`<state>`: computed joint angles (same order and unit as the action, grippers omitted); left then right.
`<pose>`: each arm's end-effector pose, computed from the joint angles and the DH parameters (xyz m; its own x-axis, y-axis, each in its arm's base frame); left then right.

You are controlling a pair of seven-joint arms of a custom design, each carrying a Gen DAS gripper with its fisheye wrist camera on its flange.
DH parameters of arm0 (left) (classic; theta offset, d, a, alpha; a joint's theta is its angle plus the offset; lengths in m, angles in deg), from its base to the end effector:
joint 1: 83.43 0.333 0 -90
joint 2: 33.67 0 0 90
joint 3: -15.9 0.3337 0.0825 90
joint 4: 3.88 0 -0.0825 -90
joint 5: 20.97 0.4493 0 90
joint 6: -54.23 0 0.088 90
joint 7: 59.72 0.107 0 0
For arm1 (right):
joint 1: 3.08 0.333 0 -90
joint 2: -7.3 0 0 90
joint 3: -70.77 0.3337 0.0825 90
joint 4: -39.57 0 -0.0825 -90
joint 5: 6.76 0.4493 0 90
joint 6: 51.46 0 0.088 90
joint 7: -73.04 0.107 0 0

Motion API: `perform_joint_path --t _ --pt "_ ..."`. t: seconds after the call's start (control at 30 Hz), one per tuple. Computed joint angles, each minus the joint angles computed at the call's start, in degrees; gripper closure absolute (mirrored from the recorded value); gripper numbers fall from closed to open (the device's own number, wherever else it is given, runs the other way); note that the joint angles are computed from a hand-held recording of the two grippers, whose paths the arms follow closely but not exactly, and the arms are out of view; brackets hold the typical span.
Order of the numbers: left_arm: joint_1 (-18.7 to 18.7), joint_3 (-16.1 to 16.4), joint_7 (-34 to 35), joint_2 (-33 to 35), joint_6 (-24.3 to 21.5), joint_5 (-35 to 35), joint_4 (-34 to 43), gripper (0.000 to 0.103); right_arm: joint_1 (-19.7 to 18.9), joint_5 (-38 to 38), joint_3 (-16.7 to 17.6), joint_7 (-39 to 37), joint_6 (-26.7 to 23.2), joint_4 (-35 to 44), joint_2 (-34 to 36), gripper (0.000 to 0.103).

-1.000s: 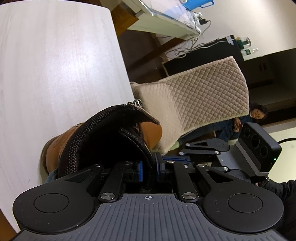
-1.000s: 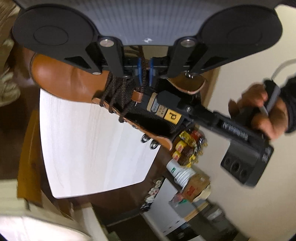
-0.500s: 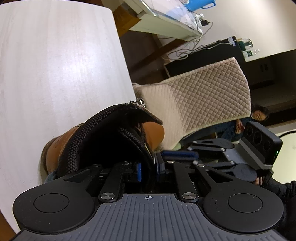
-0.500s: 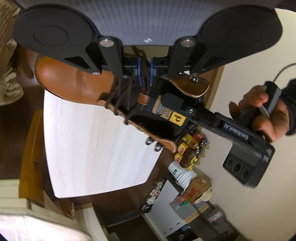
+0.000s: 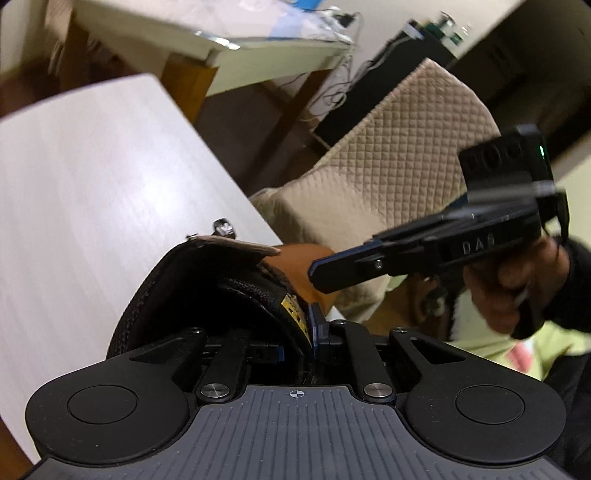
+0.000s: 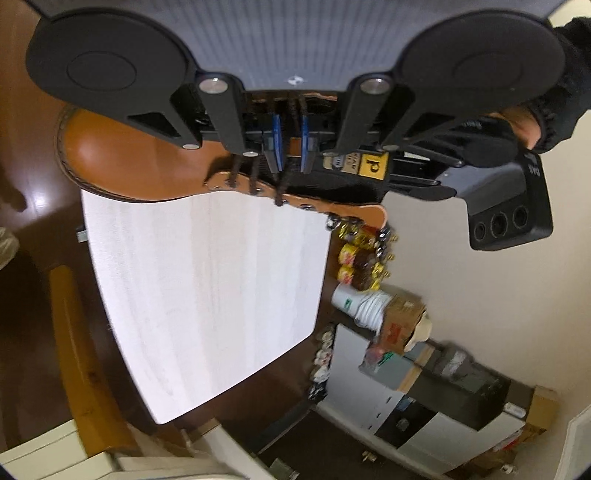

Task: Lace up shoes with both hands

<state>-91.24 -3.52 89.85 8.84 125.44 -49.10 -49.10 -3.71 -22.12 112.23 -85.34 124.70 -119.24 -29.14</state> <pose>0.7156 -0.3102 0.5425 -0.8644 0.1268 0.4866 -0.1403 0.8684 -0.4755 0.3328 0.3004 0.4118 -0.4570 -0.5402 -0.7066 -0.4637 0.8227 -0.3290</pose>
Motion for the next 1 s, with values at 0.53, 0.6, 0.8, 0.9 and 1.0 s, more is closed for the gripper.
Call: perform_joint_path --t 0.53,0.6,0.8,0.9,1.0 --pt "1.8 0.7 11.1 -9.8 7.8 -1.8 -14.3 0.09 0.8 4.2 -4.1 -5.8 5.3 0.7 7.2 0.1" --pt "1.7 1.0 10.3 -9.9 7.7 -1.9 -14.4 0.09 2.3 4.4 -5.5 -8.4 3.1 1.2 7.3 0.1" --pt "1.4 1.4 5.1 -8.1 6.4 -2.0 -12.0 0.09 -1.2 1.9 -1.5 -2.7 -3.2 0.3 -0.7 0.101" --pt "1.8 1.3 2.5 -7.4 5.8 -2.8 -11.4 0.091 -4.8 1.0 2.5 4.0 -1.6 -1.7 -5.1 0.099" --pt "2.1 1.2 0.9 -6.6 5.0 -3.0 -10.5 0.091 -8.0 3.8 7.9 12.4 2.1 -4.2 -7.8 0.086"
